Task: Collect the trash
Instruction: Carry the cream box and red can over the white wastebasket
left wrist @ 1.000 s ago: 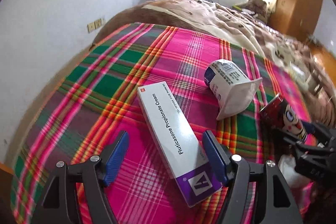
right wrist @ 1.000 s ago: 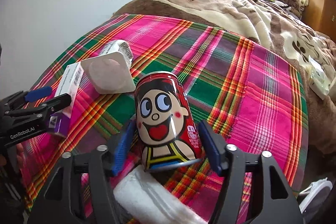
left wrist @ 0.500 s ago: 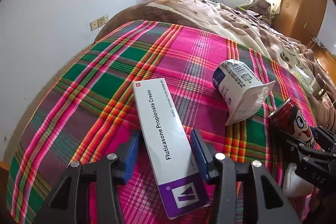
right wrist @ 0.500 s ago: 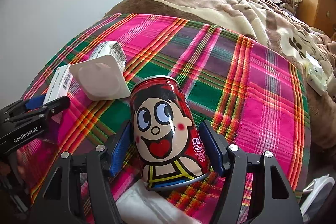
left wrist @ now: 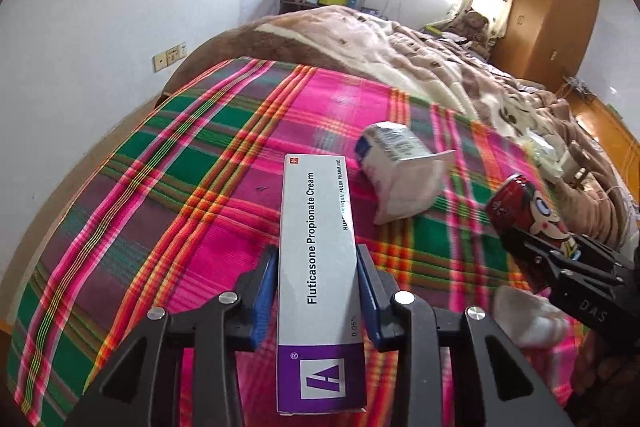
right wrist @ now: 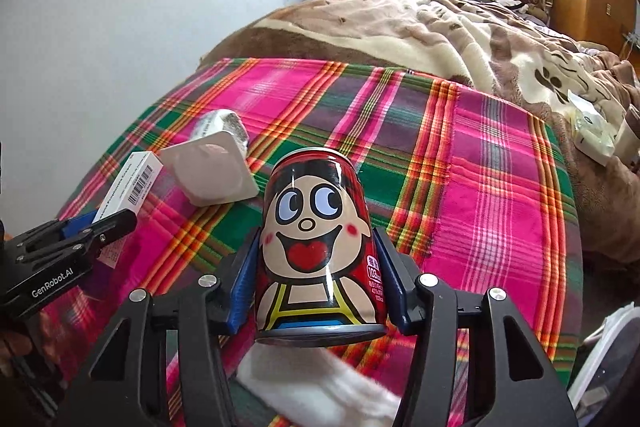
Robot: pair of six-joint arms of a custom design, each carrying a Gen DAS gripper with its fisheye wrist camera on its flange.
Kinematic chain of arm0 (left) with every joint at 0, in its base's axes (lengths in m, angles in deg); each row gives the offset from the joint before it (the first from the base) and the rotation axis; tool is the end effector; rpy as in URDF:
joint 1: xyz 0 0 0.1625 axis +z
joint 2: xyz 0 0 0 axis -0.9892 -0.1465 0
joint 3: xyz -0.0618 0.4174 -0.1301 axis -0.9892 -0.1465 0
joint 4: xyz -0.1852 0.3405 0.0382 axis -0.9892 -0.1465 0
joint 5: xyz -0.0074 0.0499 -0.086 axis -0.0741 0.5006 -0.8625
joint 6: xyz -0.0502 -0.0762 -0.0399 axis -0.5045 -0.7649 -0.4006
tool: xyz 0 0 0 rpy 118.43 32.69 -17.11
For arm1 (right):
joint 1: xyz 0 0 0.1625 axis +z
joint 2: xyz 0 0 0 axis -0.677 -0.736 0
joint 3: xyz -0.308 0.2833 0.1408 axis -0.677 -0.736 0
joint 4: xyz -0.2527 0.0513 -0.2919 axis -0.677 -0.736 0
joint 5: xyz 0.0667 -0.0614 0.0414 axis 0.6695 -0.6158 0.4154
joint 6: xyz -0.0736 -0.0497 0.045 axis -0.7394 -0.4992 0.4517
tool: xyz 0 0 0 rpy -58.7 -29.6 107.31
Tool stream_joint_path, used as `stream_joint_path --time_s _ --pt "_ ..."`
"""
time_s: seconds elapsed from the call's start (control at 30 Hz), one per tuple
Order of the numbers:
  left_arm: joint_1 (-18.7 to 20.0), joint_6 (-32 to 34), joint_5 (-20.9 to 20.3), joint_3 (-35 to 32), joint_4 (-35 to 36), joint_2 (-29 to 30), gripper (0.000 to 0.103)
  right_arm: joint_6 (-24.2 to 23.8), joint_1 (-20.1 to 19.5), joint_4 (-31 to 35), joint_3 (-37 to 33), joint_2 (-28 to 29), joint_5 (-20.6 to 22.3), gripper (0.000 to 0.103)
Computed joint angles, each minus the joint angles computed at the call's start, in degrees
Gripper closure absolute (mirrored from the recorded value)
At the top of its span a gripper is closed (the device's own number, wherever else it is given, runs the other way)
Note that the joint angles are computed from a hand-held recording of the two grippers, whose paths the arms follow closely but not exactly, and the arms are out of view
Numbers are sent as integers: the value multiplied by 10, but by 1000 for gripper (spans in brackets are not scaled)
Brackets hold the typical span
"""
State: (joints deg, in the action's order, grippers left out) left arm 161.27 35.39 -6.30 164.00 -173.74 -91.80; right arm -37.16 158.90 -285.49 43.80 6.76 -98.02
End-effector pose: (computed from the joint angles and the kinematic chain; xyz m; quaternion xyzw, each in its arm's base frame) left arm 0.1114 -0.4222 0.2568 0.1338 0.8942 -0.3245 0.2778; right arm 0.2742 -0.3918 -0.1203 0.1922 -0.8966 0.2932 0.2705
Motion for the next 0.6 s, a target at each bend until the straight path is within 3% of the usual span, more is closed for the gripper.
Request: stream_joint_path --time_s 0.3,0.6 --pt "-60 -12 -15 67 -2 -61 65 19 28 -65 50 -12 -8 48" --pt "-156 -49 -7 139 9 -122 65 43 62 -160 113 -21 -44 48"
